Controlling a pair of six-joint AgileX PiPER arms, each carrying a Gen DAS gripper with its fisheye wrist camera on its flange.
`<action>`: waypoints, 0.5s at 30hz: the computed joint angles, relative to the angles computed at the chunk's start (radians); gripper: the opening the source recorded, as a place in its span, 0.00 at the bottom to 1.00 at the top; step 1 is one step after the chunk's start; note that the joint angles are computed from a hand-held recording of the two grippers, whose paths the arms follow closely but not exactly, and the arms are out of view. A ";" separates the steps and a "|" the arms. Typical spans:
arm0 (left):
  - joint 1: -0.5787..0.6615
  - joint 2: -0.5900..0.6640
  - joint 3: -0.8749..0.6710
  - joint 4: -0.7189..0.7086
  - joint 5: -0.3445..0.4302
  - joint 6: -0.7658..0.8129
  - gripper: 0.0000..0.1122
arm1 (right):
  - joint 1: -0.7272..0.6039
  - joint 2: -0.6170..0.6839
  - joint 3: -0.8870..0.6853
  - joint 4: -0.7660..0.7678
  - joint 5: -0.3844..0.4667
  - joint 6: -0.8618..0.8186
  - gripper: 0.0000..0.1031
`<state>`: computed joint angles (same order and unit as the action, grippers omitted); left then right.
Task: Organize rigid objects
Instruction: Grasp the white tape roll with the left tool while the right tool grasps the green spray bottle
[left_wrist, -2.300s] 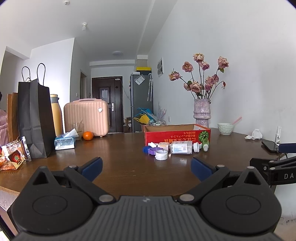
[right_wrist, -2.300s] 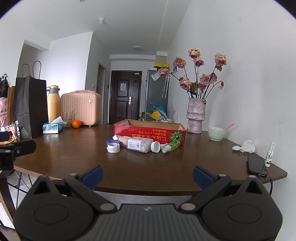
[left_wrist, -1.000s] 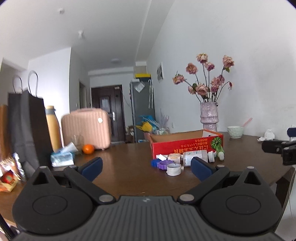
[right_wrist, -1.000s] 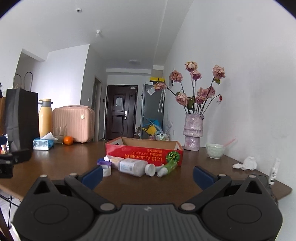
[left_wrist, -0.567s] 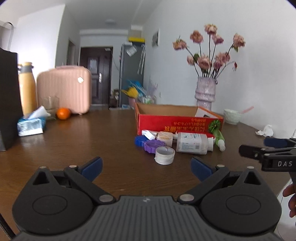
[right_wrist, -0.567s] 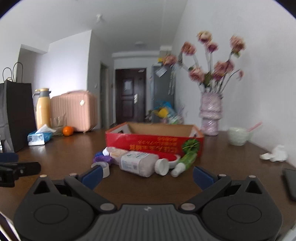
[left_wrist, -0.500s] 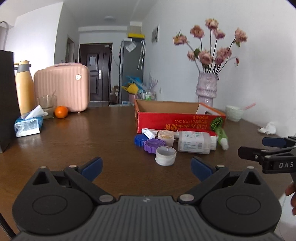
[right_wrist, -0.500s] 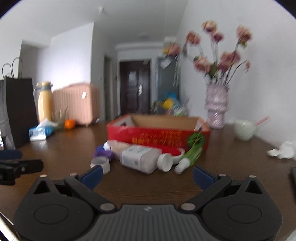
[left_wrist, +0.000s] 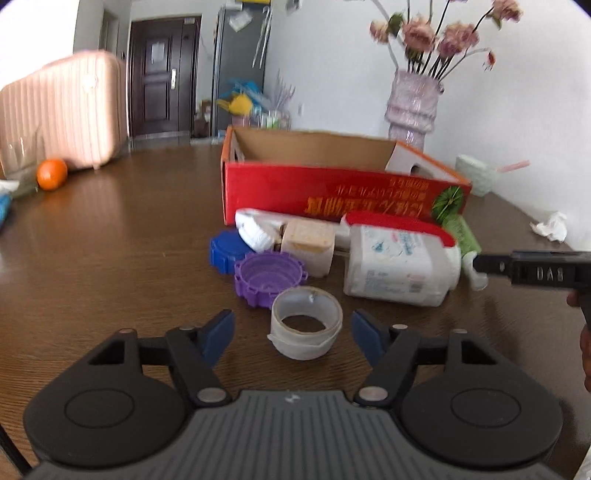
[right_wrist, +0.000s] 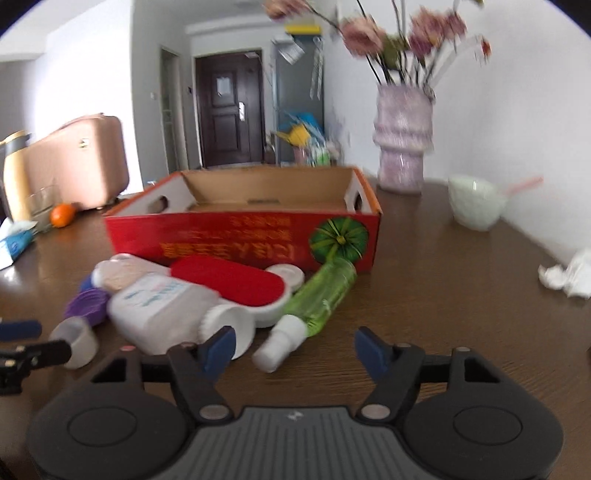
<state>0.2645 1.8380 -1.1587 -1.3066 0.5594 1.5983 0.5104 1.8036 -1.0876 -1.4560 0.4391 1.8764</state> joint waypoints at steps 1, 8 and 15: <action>0.002 0.011 -0.012 0.014 0.010 -0.014 0.63 | -0.022 0.014 -0.012 -0.006 -0.017 0.009 0.68; -0.003 0.042 -0.032 0.008 0.010 -0.008 0.39 | -0.118 0.113 -0.133 0.074 -0.065 -0.049 0.63; 0.042 -0.035 0.073 -0.056 0.019 0.087 0.39 | -0.146 0.167 -0.217 0.293 -0.065 -0.283 0.29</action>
<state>0.3063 1.8029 -1.0856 -1.3627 0.5784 1.6848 0.3648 1.9710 -1.3045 -1.1629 0.3738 1.5935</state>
